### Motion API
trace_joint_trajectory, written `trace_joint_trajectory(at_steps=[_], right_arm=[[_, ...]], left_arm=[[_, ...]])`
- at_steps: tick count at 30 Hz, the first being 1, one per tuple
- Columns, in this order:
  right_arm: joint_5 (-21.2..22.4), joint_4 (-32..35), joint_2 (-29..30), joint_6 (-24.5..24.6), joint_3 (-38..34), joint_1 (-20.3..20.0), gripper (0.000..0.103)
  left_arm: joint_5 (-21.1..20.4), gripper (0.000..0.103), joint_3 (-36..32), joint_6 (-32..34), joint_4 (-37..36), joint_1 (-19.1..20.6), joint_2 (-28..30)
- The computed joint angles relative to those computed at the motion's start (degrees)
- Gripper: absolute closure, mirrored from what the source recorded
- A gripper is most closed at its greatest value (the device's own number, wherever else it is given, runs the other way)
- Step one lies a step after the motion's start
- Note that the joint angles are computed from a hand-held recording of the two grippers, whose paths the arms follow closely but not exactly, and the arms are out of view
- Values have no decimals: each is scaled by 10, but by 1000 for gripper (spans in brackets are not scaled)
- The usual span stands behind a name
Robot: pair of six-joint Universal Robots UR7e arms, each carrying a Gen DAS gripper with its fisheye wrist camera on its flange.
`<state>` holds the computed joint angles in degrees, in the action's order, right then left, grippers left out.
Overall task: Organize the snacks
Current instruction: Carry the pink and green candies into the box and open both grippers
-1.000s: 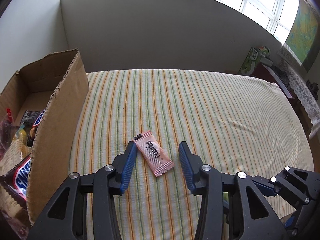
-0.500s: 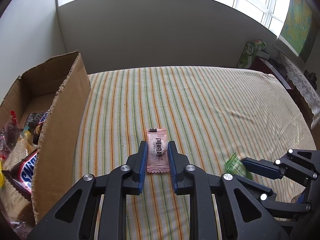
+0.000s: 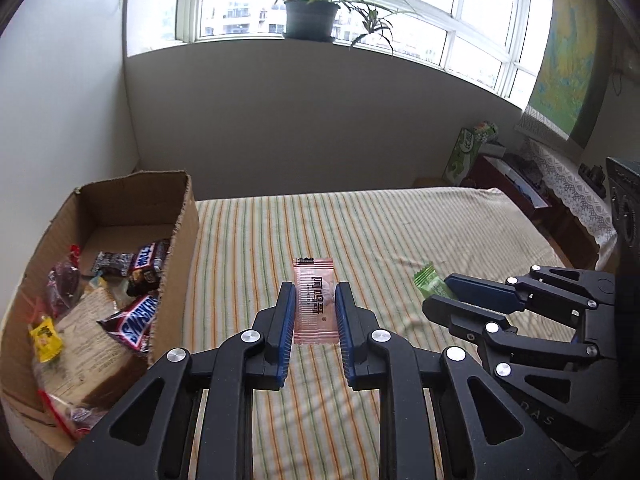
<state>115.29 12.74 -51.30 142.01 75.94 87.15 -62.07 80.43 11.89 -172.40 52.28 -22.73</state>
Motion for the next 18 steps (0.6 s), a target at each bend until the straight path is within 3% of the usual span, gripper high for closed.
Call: trace_joint_trajectory(at_steps=[7,18], right_arm=[[-4,11,30,-3,-30,31,81],[-20,97,143,5,-179,67,81]], left_arm=[[0,85,39,0,-53,6,-37],[23,85,69,-3,-104,31,-73]])
